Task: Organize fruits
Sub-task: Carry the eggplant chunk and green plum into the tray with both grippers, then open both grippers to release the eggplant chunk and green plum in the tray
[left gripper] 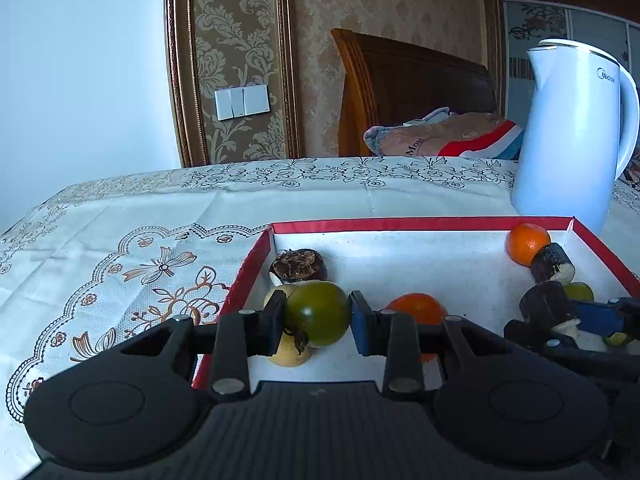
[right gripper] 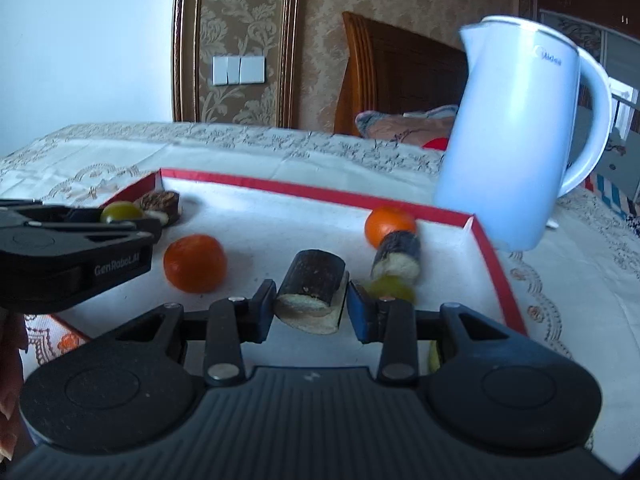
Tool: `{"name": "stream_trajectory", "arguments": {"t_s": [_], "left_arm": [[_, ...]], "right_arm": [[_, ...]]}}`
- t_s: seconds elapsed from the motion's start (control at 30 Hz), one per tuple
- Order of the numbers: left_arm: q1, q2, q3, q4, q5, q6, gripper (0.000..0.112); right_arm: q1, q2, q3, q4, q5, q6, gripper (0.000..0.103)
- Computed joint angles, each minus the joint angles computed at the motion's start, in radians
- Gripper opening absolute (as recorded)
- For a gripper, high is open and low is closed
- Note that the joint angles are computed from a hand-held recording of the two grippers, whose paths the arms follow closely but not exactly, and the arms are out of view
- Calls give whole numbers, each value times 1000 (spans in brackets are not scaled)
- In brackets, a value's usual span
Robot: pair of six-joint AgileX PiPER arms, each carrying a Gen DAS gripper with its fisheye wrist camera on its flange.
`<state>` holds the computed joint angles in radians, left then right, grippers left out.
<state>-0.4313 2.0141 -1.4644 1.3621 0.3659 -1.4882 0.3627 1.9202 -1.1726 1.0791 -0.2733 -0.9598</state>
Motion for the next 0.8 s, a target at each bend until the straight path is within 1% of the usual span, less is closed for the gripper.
{"name": "stream_trajectory", "arguments": {"t_s": [0.13, 0.27, 0.4, 0.5, 0.53, 0.57, 0.6, 0.63, 0.7, 0.73, 0.8], "left_arm": [[-1, 2, 3, 26, 1, -31, 33], [-22, 10, 10, 98, 32, -80, 33], [-28, 8, 20, 132, 21, -97, 35], [-32, 10, 19, 133, 34, -107, 43], [-32, 11, 16, 125, 40, -106, 47], [-31, 12, 12, 104, 47, -97, 56], [-28, 13, 6, 75, 51, -84, 61], [-22, 12, 5, 54, 47, -79, 63], [-14, 9, 3, 32, 37, -68, 63], [-14, 11, 2, 27, 38, -63, 65], [-23, 17, 0, 44, 58, -69, 66]], "right_arm": [[-13, 13, -24, 108, 21, -80, 36], [-26, 36, -62, 289, 38, -237, 36], [-33, 38, -64, 283, 39, -217, 36], [-33, 36, -57, 262, 35, -192, 36], [-33, 34, -55, 252, 35, -179, 36], [-33, 32, -52, 242, 34, -166, 36], [-33, 31, -49, 235, 32, -154, 36], [-34, 31, -51, 236, 32, -151, 36], [-38, 32, -54, 241, 37, -156, 36], [-37, 33, -56, 249, 34, -166, 36], [-33, 34, -56, 251, 28, -170, 36]]}}
